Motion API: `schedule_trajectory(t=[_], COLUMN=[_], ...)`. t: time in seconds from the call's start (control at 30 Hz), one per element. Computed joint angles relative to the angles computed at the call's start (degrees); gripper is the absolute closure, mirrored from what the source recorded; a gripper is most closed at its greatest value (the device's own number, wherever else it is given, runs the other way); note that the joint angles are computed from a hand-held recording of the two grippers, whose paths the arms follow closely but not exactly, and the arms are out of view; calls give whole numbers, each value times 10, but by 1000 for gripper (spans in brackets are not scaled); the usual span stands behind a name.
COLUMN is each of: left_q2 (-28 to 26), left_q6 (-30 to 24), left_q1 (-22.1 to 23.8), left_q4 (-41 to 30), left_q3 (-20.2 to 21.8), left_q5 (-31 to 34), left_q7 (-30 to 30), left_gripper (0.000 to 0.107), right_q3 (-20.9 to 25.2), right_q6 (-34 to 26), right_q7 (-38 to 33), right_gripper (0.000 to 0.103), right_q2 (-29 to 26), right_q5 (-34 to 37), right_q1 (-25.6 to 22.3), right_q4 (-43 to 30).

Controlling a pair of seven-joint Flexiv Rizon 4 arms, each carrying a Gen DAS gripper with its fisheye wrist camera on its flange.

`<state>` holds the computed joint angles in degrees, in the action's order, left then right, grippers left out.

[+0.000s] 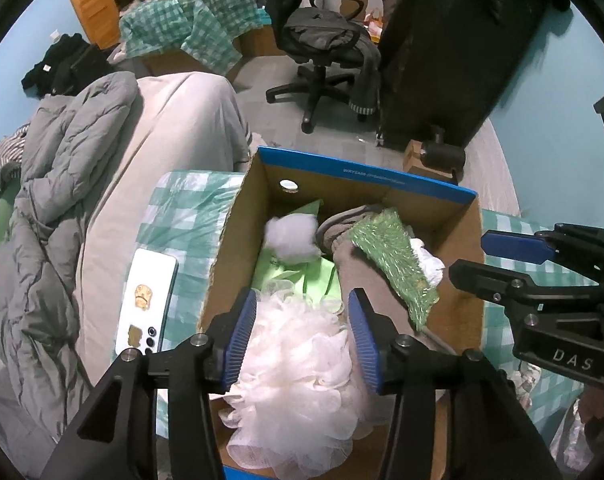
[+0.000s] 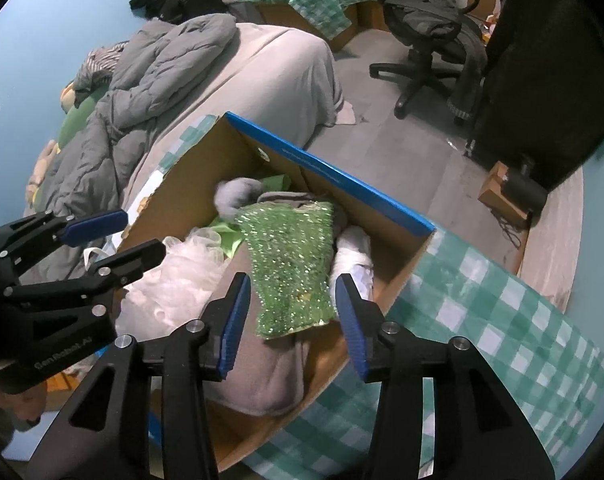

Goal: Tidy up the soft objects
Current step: 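Open both tools to release the scrubber and grey sock into the box, then move both tools back to the white plastic bundle and black sock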

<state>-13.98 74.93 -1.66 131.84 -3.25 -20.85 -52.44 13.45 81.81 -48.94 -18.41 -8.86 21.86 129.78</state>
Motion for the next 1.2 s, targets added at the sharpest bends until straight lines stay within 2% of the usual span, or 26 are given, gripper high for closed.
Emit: schedule_trajectory(t=[0.37, 0.6, 0.8, 1.2], left_q2=[39, 70, 95, 130], left_q6=[-14, -20, -20, -42], left_q1=[-11, -29, -49, -88], left_q4=[23, 43, 60, 90], left_q3=[0, 2, 4, 8], left_q5=[-20, -38, -54, -59], left_q7=[7, 15, 17, 11], left_gripper=[52, 51, 45, 42], right_q3=[-13, -13, -9, 12], right_q6=[-16, -18, -27, -51], right_q7=[23, 43, 57, 62], right_gripper=[48, 47, 43, 42], right_q2=[52, 92, 128, 207], right_q5=[-23, -40, -47, -1], right_q1=[8, 3, -5, -18], right_q4=[38, 69, 95, 165])
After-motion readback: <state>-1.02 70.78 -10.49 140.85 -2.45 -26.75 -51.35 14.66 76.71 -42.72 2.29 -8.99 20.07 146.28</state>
